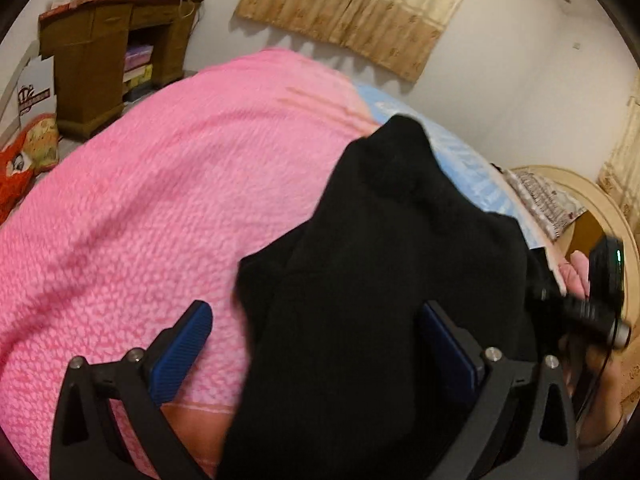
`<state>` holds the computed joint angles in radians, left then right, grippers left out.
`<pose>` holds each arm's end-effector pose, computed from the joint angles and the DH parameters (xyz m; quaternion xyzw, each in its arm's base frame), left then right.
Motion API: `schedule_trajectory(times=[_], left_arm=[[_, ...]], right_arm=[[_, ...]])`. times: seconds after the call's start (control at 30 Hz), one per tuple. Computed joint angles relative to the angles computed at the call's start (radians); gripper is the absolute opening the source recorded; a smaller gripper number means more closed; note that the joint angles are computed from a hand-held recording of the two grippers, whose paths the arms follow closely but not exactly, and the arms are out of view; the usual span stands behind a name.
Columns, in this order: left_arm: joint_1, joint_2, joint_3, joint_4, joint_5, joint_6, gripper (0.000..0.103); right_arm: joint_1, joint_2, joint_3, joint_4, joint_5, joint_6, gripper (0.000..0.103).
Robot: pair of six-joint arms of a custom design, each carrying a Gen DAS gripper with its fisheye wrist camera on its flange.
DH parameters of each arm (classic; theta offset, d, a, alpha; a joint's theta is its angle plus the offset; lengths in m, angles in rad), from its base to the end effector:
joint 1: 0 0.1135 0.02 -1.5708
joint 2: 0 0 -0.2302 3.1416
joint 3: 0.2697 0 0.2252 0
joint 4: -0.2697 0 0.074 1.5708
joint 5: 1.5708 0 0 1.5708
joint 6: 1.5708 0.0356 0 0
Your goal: Fold large clothes
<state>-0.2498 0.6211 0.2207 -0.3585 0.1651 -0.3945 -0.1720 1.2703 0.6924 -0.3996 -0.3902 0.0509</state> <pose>0.1296 -0.0391 0.1430 -0.0337 0.9156 -0.1965 0.3493 0.2252 -0.0254 0.1764 0.0480 0.9387 0.1677 0.2975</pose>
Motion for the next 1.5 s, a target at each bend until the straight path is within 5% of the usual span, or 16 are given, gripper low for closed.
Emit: schedule_trajectory(times=[0.1,0.27,0.43,0.57,0.8,1.0,1.13,1.33,1.5], left_arm=[[0.016,0.038,-0.016,0.061,0.044,-0.026,0.103],[0.026,-0.022,0.009,-0.012,0.038,-0.014,0.103],[0.049,0.015,0.039,-0.073,0.03,0.097,0.103],[0.086,0.0,0.013,-0.083,0.088,0.1,0.103],[-0.068,-0.035,-0.004,-0.059,-0.09,0.089,0.103],[-0.18,-0.05,-0.03,-0.023,-0.258,0.129,0.103],[-0.05,-0.011,-0.045,0.024,-0.125,0.187,0.103],[-0.053,0.029,-0.039,0.055,-0.135,0.189,0.103],[-0.066,0.036,-0.028,0.042,-0.141,0.179,0.103]], right_arm=[[0.016,0.158,0.103,0.05,0.043,-0.006,0.077],[-0.017,0.324,0.215,0.081,-0.007,0.054,0.081],[0.019,0.173,0.092,0.091,0.02,-0.034,0.082],[-0.168,0.074,-0.067,0.14,-0.187,-0.214,0.079],[-0.114,-0.152,-0.163,0.06,0.011,-0.272,0.08],[-0.356,-0.301,-0.184,-0.035,-0.141,-0.348,0.08],[-0.353,-0.308,-0.222,-0.035,-0.006,-0.466,0.08],[-0.269,-0.29,-0.277,0.076,0.1,-0.382,0.085],[-0.125,-0.551,-0.255,-0.116,0.297,-0.249,0.086]])
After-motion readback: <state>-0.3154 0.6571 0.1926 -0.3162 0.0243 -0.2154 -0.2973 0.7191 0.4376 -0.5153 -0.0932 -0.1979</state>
